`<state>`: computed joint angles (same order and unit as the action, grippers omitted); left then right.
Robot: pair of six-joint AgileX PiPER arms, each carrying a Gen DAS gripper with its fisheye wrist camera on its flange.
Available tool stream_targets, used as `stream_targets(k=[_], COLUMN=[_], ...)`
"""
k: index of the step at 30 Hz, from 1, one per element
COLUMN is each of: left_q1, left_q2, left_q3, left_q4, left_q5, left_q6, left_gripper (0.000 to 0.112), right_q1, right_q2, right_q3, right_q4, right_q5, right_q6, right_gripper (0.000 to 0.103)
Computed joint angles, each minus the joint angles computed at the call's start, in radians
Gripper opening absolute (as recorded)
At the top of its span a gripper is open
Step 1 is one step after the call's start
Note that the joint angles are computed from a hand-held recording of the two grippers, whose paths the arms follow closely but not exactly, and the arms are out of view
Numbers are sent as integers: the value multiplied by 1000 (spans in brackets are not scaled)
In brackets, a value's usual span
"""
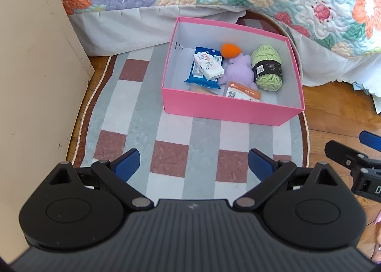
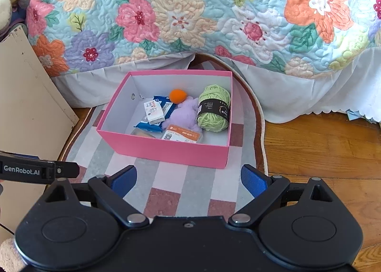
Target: Organize objects
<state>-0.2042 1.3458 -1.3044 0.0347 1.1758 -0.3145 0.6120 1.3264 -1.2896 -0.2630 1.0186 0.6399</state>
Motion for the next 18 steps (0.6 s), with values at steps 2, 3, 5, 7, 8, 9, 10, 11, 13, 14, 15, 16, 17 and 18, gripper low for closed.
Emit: stream_targets(k=[2,3,5,7,8,9,10,11,13,14,15,16,17,18], left_q1=[-1,1,-2,-10,-13,-14,-18,-24,-34,-37,-39,-43,-49,-54], left_q2=[4,5,2,8,11,13,13,12,14,17,19,20,20,20], left_q3=[-3,-4,0,-3,-6,-8,-7,-5,-4,-8,-11,-13,-14,-13], left_q4=[6,3,5,15,17,16,19,24,31,32,32,35,41,47], left_q5=[7,9,6,17,19,18,18,19,22,27,27,28,30,32], left_q6=[-9,-6,-7,-13,-13,-11,-13,-17,-18,-17,-16,-17,-20,-21], left_gripper=[98,98,98,98,98,98,98,98,98,98,98,98,98,98], right_q1=[3,3,-7,-17,-19,-17,-15,-18,-26,-30,-30,-29,-27,-21], right_q2=[0,2,4,6,9,9,7,5,3,3,3,2,2,1], right_q3=[0,-2,1,5,5,4,7,7,10,11,11,12,11,11], right_q4=[-9,-10,1,11,9,0,-9,-11,-2,0,1,0,0,-7], right_q5=[5,10,11,11,15,19,18,18,15,17,17,18,20,24], right_q6=[4,7,2,-11,-15,-7,3,6,2,1,1,1,-4,-3], right_gripper=[96,96,96,96,96,96,96,96,96,96,96,96,96,96])
